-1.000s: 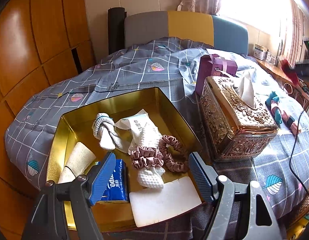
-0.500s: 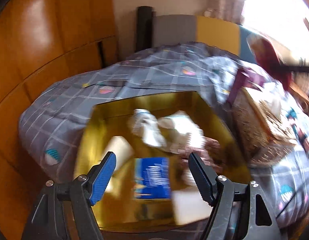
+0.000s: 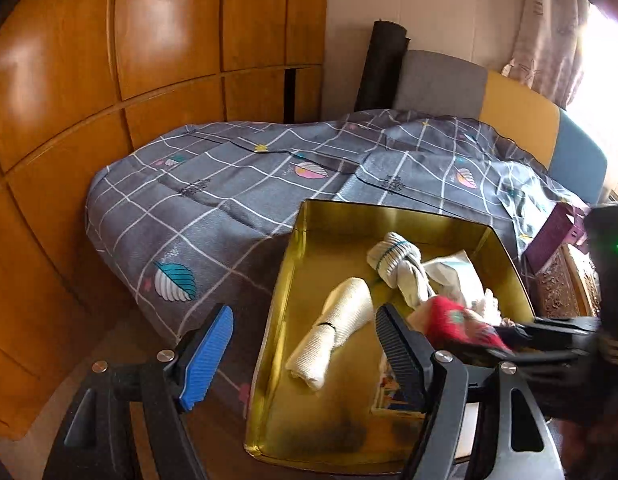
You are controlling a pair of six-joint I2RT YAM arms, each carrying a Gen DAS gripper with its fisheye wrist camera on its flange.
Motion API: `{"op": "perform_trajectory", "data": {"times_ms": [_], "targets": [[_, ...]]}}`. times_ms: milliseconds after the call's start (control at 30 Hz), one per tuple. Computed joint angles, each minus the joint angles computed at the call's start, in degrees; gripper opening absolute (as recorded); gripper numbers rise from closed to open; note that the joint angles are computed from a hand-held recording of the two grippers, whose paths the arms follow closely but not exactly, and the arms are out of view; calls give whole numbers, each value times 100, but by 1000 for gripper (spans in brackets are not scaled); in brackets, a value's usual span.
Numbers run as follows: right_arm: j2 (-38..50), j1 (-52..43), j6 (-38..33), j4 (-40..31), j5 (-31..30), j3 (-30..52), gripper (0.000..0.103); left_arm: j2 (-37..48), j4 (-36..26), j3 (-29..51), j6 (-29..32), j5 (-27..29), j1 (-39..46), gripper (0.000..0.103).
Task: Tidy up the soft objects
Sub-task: 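Carry the red plush toy into the gold tray and open the right gripper, then move both tools back toward the remaining items on the bed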
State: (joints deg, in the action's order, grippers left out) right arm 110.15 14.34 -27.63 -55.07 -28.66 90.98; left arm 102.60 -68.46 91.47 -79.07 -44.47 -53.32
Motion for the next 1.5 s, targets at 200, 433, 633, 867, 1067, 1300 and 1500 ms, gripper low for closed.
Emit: {"op": "perform_trajectory", "data": {"times_ms": [200,433,633,867,1067,1300,1500], "targets": [[-70,89,233,593,374,-362,53,283,170,266,398,90,-66,75],[-651,-337,193,842,128,-677,73,473,87,635,517,-35,-181,75],[-1362,-606,138,1369,409,-1299,74,610,-82,994,636,-232,-320,75],[-1900,-1129,-151,1829,344,-1561,74,1055,-356,1790,1025,-458,-527,75],[-2050,-1739,-280,1929,113,-1417,76,1463,-505,2536,1390,-501,-634,75],[-1860,-2686,-416,1874,-119,-961,77,2049,-660,3619,2000,-534,-724,75],[-1256,-3546,-468,1869,-50,-265,80,2849,-868,5085,2683,-446,-779,75]]}}
